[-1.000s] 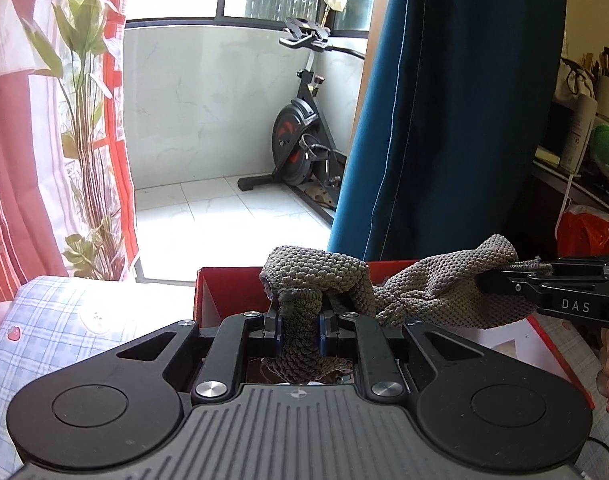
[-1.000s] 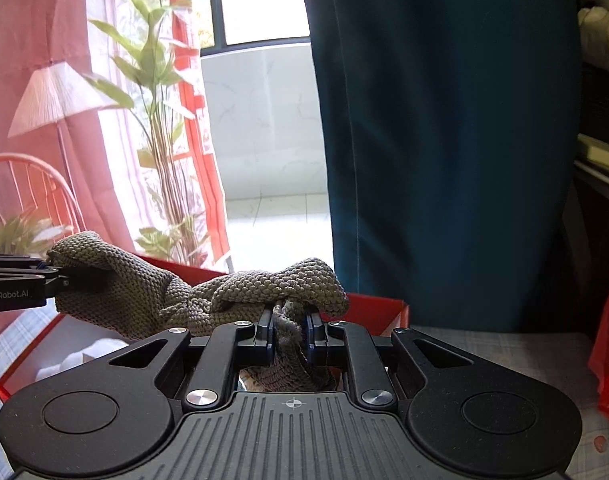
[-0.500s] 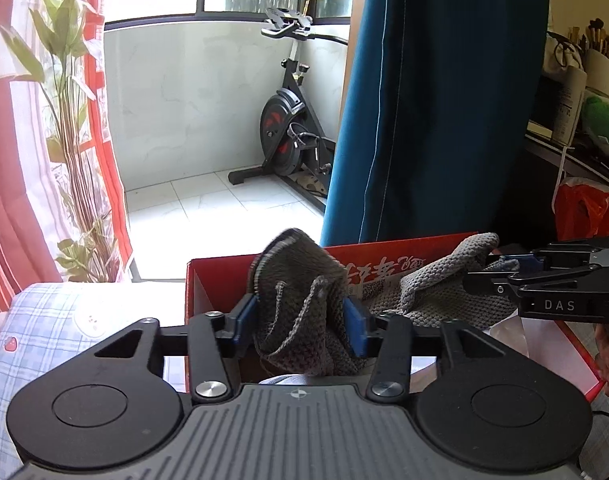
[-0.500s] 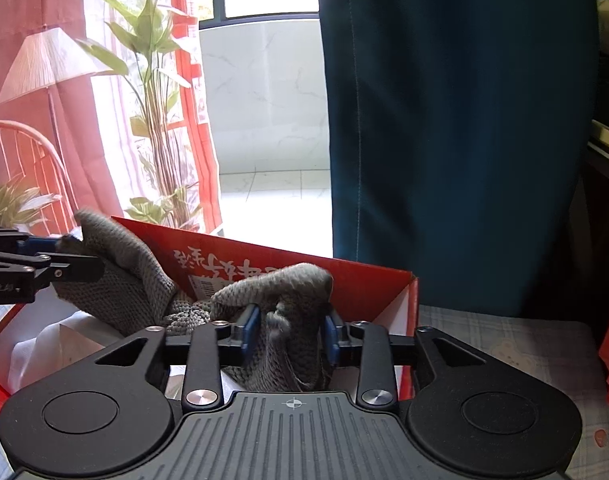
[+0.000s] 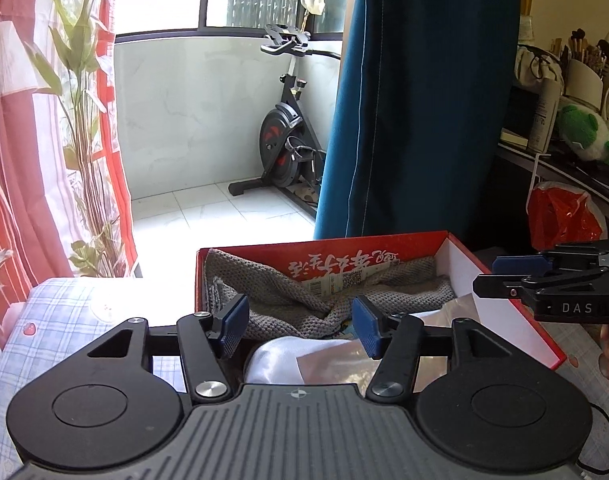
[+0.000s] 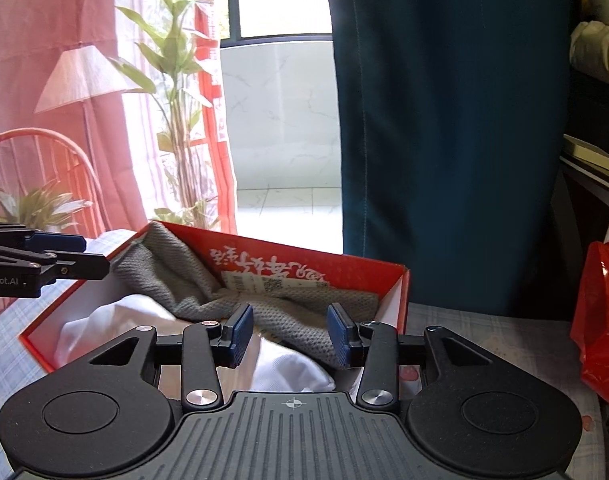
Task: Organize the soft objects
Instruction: 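Open both grippers to release the grey cloth in the box, then move both grippers down and grasp the black dotted gloves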
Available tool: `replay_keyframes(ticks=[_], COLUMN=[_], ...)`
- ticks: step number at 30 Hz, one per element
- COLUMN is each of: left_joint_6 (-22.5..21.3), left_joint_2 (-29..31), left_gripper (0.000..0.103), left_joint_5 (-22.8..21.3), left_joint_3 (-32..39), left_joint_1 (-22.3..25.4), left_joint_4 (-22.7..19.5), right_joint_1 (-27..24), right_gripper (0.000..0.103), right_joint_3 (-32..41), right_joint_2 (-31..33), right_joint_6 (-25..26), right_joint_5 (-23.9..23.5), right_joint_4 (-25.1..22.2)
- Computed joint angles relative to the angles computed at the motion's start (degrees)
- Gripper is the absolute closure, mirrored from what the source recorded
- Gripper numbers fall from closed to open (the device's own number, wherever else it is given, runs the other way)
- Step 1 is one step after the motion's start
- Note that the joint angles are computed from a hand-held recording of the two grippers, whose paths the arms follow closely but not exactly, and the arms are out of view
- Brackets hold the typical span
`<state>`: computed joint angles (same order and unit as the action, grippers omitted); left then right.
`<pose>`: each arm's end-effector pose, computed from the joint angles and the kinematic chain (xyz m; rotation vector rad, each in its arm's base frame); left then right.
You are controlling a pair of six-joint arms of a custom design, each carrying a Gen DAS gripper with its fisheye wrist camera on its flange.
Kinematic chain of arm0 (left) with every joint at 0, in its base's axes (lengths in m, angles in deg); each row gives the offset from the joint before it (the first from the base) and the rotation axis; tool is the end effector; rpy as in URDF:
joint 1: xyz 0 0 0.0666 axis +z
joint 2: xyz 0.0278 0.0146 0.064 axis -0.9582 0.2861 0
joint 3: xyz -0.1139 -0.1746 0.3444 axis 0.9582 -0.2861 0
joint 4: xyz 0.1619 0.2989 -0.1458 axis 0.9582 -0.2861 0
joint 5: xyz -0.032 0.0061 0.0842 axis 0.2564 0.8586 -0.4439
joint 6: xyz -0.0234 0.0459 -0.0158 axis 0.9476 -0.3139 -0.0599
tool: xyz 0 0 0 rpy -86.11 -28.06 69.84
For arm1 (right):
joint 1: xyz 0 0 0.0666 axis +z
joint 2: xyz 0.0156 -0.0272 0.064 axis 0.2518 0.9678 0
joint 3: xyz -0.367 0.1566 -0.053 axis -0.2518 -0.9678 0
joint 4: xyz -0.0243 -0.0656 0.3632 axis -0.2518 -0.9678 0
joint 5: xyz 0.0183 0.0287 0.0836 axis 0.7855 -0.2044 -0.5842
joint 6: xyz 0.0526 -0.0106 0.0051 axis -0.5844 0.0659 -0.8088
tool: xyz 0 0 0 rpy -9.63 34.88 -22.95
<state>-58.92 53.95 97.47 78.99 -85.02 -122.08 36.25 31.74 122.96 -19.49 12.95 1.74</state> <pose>0.6222 -0.1359 0.4436 0.4137 2.1144 -0.2857 0.6010 0.2328 0.4267 -0.0919 2.1824 0.1844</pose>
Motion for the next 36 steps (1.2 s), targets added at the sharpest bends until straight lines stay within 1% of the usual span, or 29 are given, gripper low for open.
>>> replay_keyframes(ticks=[5,11,17,21,25,29,36], left_joint_6=[0.70,0.06,-0.08,-0.22,0.23,0.74,0.78], left_joint_2=[-4.76,-10.72,-13.85,-13.88,-13.21,-12.36,-9.38], left_gripper=[0.043,0.043,0.043,0.043,0.043,0.043,0.043], left_joint_5=[0.90,1.90,2.22,2.36,2.63,3.00,1.64], left_joint_3=[-7.20,-16.51,-22.23,-23.82,-24.89,-26.20,-26.75], left_joint_1=[-0.12,-0.23,-0.02,0.05,-0.09,-0.62,-1.81], left_joint_4=[2.57,6.30,7.43,6.73,5.88,5.91,6.64], right_joint_1=[1.26,3.01,4.37,4.99,5.23,5.42,6.10], right_gripper=[0.064,0.064,0.064,0.063,0.063,0.062,0.055], right_joint_3=[-6.57,-14.57,-20.67,-24.02,-26.21,-27.78,-29.86], right_joint_2=[-4.76,-10.41,-14.64,-16.41,-16.76,-16.08,-13.82], right_joint_6=[0.12,-0.81,-1.94,-2.65,-4.19,-5.87,-9.45], right_joint_5=[-0.19,0.32,0.85,1.39,0.89,0.31,0.64], right_joint_4=[3.23,7.34,10.18,11.75,11.85,11.59,12.03])
